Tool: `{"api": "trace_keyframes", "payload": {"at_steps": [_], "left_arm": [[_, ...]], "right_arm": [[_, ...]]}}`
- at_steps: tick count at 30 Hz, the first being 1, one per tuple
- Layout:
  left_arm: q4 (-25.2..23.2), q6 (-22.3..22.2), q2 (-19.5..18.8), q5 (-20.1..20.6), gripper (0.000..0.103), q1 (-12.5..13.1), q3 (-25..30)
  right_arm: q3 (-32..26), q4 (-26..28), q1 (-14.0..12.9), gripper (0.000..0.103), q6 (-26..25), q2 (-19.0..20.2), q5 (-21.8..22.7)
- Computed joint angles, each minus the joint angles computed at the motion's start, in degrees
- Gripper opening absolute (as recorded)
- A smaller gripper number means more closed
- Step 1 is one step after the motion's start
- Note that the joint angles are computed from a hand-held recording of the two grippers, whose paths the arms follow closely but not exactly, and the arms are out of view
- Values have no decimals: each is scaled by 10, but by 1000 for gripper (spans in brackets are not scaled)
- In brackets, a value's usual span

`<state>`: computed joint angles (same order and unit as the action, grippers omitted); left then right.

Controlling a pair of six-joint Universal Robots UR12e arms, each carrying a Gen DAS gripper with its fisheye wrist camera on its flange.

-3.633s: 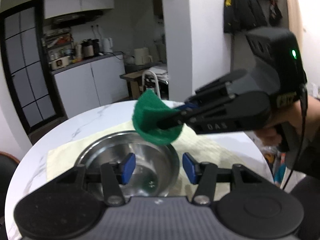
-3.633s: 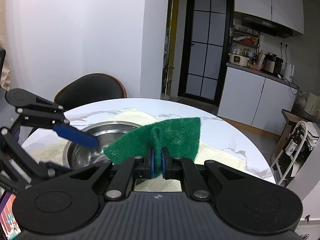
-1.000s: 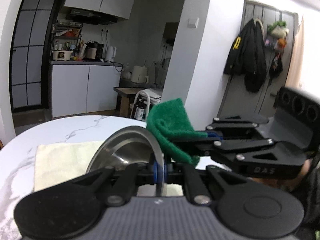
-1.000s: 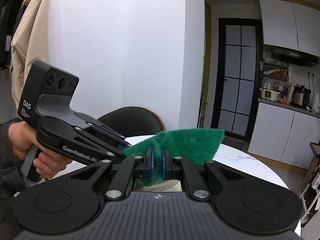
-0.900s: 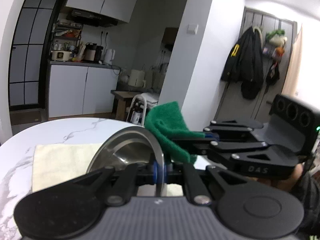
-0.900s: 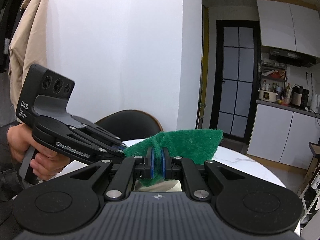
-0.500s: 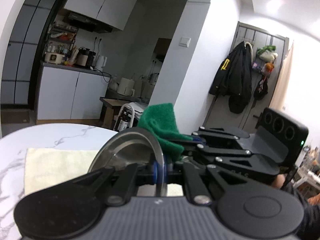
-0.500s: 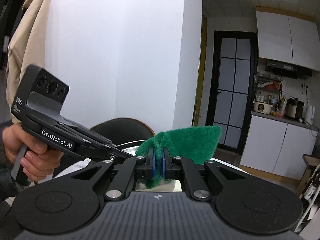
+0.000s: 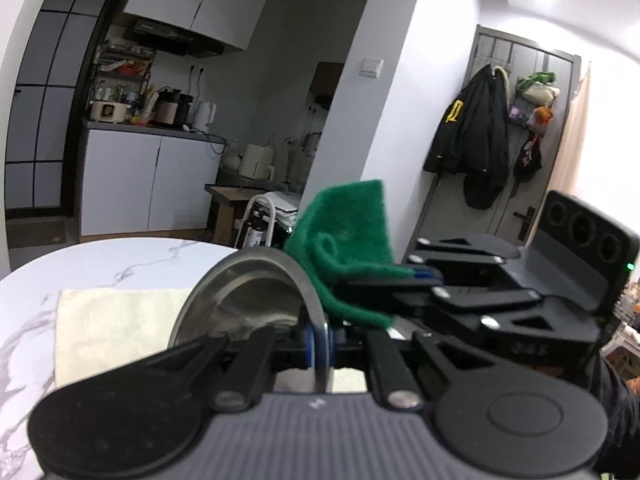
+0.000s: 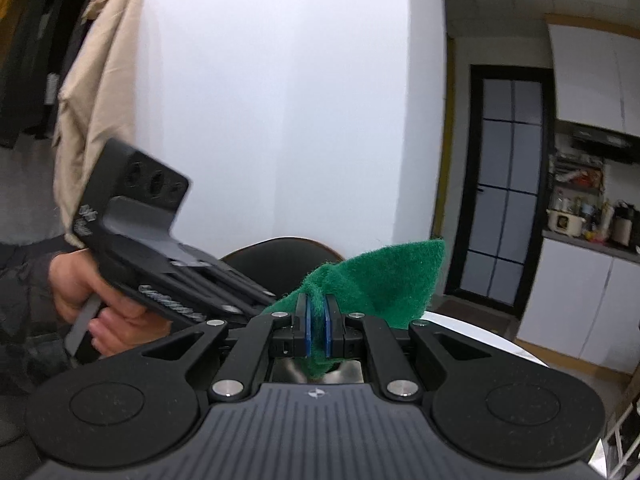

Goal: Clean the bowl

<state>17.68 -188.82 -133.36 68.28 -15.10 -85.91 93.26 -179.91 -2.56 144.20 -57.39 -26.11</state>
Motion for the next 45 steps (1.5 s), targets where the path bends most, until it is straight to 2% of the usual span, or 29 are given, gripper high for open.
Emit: {"api": "trace_keyframes", "payload": {"at_steps": [4, 10, 13, 14, 16, 17, 19, 22, 25, 29, 32, 36, 41, 45], "left_arm": [[5, 2, 0, 0, 7, 0, 0], [22, -13, -1, -33, 7, 7, -4], [55, -38, -5, -52, 7, 12, -4], [61, -47, -5, -57, 7, 13, -4], [102, -97, -17, -95, 6, 20, 4], [111, -110, -20, -105, 6, 22, 6], [124, -128, -24, -115, 6, 23, 10], [130, -140, -28, -117, 7, 24, 13], [140, -161, -33, -116, 7, 24, 18], [133, -182, -36, -106, 7, 24, 22], [139, -201, -40, -107, 7, 26, 25], [157, -230, -44, -114, 7, 30, 27], [214, -292, -53, -137, 7, 38, 36], [277, -351, -70, -150, 7, 40, 52]], "right_arm": [[-2, 7, -1, 8, -8, -1, 8], [-5, -19, -5, 8, 29, 4, -22], [-8, -40, -6, 8, 53, 9, -40], [-10, -65, -6, 8, 80, 14, -53], [-13, -87, -6, 8, 106, 19, -66], [-18, -92, -7, 8, 129, 24, -76], [-21, -89, -8, 8, 142, 28, -77], [-21, -77, -8, 8, 138, 29, -83], [-19, -87, -8, 8, 141, 28, -83], [-18, -133, -13, 8, 171, 31, -45], [-17, -159, -14, 8, 175, 33, -11], [-16, -169, -16, 8, 178, 33, -5], [-15, -167, -16, 8, 193, 32, -41], [-13, -144, -16, 8, 182, 31, -56]]}}
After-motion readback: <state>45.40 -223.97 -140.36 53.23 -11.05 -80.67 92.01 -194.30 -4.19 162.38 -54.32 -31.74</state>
